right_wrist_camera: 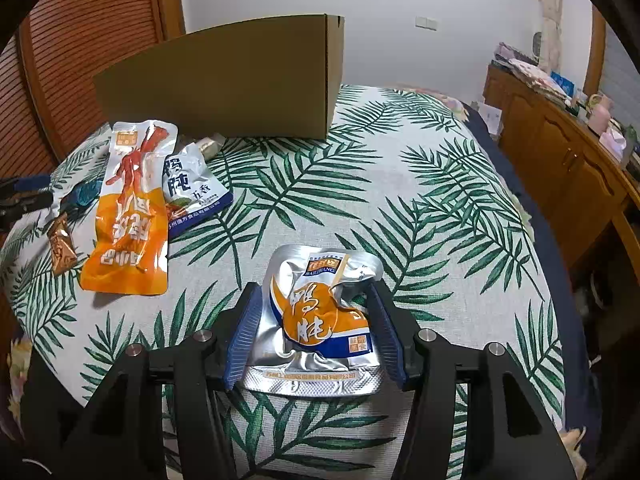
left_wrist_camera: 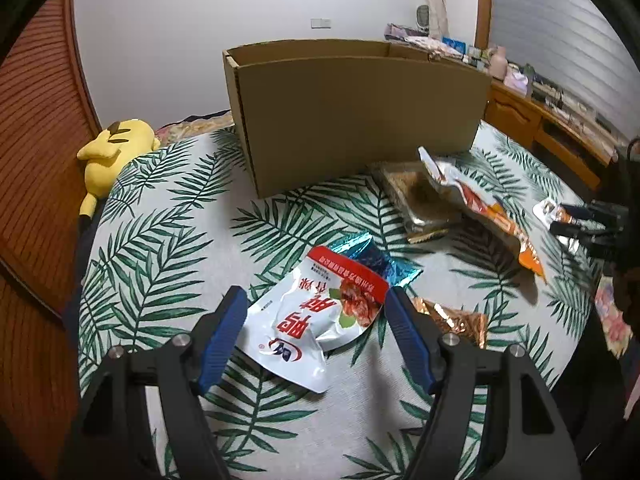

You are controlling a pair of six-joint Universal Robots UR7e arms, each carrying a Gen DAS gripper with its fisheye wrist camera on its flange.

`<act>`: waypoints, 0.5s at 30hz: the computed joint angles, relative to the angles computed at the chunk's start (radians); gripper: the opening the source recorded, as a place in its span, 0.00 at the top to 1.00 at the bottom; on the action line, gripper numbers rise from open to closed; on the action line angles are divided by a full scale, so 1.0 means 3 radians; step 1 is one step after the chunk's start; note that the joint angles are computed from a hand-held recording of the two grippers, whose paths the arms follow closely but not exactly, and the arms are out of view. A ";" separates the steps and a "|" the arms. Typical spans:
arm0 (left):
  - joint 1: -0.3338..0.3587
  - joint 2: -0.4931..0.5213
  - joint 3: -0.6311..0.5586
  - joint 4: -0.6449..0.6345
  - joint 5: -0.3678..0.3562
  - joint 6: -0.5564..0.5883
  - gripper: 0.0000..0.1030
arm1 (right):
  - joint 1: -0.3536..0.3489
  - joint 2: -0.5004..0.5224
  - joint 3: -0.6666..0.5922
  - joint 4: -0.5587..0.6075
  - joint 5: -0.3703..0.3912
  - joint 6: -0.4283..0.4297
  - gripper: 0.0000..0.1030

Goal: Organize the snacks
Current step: 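Grasp the red-white pouch with the left tool while the right tool grasps the silver duck pouch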

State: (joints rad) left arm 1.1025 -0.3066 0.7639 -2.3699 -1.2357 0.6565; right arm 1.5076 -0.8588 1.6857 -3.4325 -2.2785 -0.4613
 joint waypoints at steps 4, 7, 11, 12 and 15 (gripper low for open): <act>-0.0001 0.0051 -0.0085 0.0096 0.0050 0.0071 0.31 | 0.0011 0.0012 -0.0042 0.0076 -0.0040 -0.0025 0.44; -0.0009 0.0090 -0.0152 0.0195 0.0111 0.0141 0.31 | 0.0007 0.0006 -0.0053 0.0124 -0.0029 -0.0020 0.43; -0.0012 0.0159 -0.0297 0.0398 0.0190 0.0232 0.31 | -0.0004 0.0010 -0.0043 0.0082 0.0005 -0.0035 0.42; -0.0010 0.0178 -0.0345 0.0460 0.0206 0.0235 0.31 | -0.0006 0.0010 -0.0041 0.0071 0.0013 -0.0037 0.42; 0.0013 0.0220 -0.0481 0.0616 0.0201 0.0222 0.35 | -0.0007 0.0019 -0.0039 0.0040 0.0021 -0.0048 0.42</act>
